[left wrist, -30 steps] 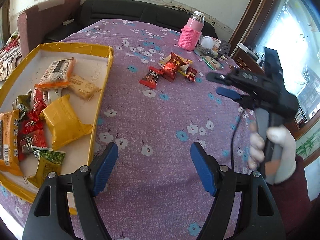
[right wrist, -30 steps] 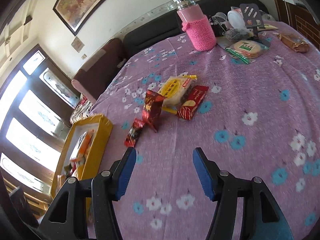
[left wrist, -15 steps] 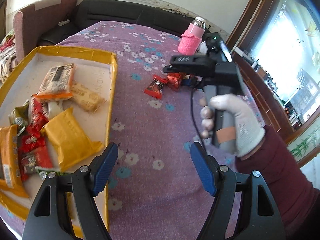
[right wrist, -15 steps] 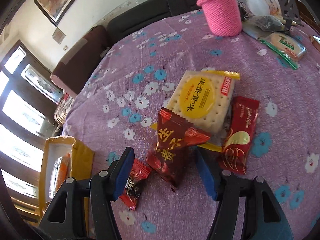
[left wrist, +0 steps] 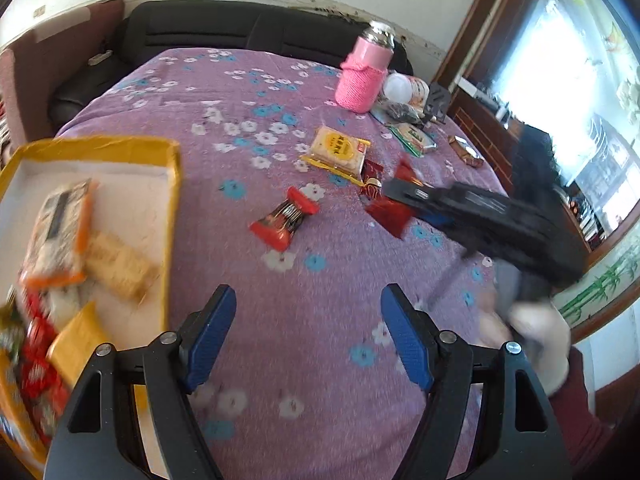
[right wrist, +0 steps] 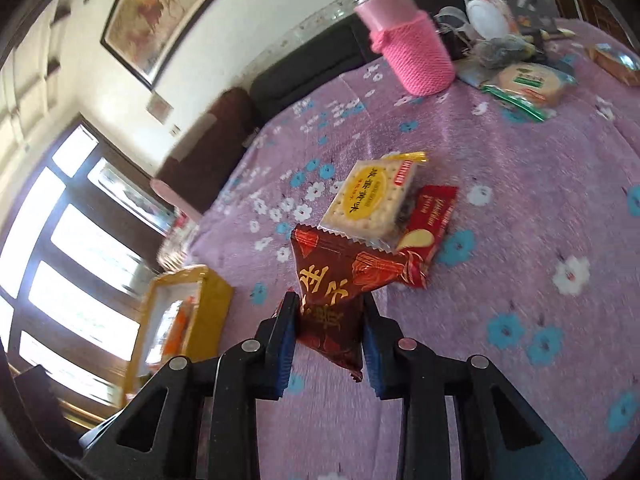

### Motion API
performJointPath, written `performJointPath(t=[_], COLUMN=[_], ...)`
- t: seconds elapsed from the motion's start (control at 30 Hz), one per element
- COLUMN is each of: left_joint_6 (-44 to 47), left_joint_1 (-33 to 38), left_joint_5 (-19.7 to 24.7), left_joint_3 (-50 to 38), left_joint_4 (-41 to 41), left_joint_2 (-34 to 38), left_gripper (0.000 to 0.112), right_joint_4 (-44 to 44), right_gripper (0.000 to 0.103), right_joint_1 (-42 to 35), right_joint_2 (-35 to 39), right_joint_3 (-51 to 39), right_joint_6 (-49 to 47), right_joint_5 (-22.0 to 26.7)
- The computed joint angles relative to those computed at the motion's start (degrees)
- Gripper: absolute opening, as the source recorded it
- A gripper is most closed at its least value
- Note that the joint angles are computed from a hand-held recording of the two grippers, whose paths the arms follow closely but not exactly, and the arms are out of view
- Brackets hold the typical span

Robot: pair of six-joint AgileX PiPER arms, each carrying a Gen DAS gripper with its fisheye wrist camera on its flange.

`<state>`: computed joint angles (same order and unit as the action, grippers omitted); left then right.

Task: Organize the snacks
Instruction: 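Grasp a dark red candy with the right tool while the left grasps a red candy, then carry both candies over the tray and open both tools to drop them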

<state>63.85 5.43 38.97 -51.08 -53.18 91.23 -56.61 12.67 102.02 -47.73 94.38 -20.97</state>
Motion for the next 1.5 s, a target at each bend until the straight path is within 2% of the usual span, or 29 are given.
performJointPath(t=[0.07, 0.13, 0.17, 0.2, 0.23, 0.33, 0.5, 0.6, 0.63, 0.67, 0.77, 0.9, 1.0, 1.13, 1.27, 1.4, 1.5], left_joint_6=[-0.8, -3.0, -5.5, -7.3, -10.9, -17.4, -26.9, -25.2, -25.6, -25.7, -26.0, -21.3, -14.5, -6.1, 3.1, 7.4, 9.7], left_joint_1=[-3.7, -7.3, -9.3, -10.4, -11.4, -13.6, -16.9, -16.2, -16.1, -16.2, -16.8, -15.5, -12.4, -4.8, 9.7, 24.7, 30.7], left_joint_5=[-1.3, -3.5, -5.3, -6.0, -5.3, -6.7, -10.7, -9.7, -9.5, -10.2, -12.2, -13.2, -12.3, -9.1, -2.8, 4.0, 5.1], left_joint_3=[-3.6, -7.3, -9.4, -11.0, -14.3, -19.0, -21.0, -22.6, -22.7, -22.1, -19.6, -15.8, -10.8, -4.6, 0.1, -0.3, -0.4], left_joint_4=[1.8, 5.7, 9.0, 11.4, 15.4, 23.3, 35.0, 32.8, 32.9, 33.2, 33.8, 27.1, 18.6, 8.9, -0.2, -3.9, -4.8], left_joint_2=[3.4, 6.6, 8.2, 9.5, 12.0, 16.4, 20.4, 21.6, 21.5, 21.1, 19.3, 15.6, 10.0, 1.4, -5.8, -4.8, -2.5], left_gripper=[0.075, 0.071, 0.065, 0.048, 0.040, 0.041, 0.042, 0.041, 0.025, 0.021, 0.020, 0.020, 0.021, 0.021, 0.021, 0.021, 0.021], right_joint_4=[2.7, 1.5, 1.0, 0.5, -0.5, -4.0, -2.7, -2.7, -3.0, -3.1, -3.0, -3.0, -2.7, -2.0, -0.1, 0.7, -4.2], right_gripper=[0.030, 0.031, 0.031, 0.031, 0.031, 0.031, 0.031, 0.031, 0.031, 0.031, 0.031, 0.031, 0.031, 0.031, 0.031, 0.031, 0.030], right_joint_1=[-3.1, -6.0, -7.2, -8.0, -8.9, -9.0, -7.4, -7.3, -7.4, -7.3, -7.2, -6.8, -6.2, -5.1, -2.6, 0.4, 2.0], right_joint_2=[-0.9, -0.4, 0.2, 0.7, 1.5, 2.3, 1.3, 1.2, 1.2, 1.3, 1.5, 1.8, 1.9, 1.6, 0.6, 0.1, 0.6], right_joint_3=[4.2, 5.8, 6.0, 6.0, 5.8, 4.4, 4.3, 4.5, 4.5, 4.4, 4.3, 4.1, 3.9, 3.9, 4.1, 3.2, 1.0], right_joint_6=[-3.4, -3.1, -2.9, -2.4, -1.8, 1.1, -1.1, -1.2, -1.0, -0.9, -0.9, -1.2, -1.9, -3.4, -5.6, -4.2, 3.4], right_joint_5=[-6.3, -10.7, -12.1, -13.2, -14.8, -14.9, -13.1, -13.3, -13.4, -13.4, -13.2, -13.1, -13.2, -13.9, -12.2, -10.5, -13.2])
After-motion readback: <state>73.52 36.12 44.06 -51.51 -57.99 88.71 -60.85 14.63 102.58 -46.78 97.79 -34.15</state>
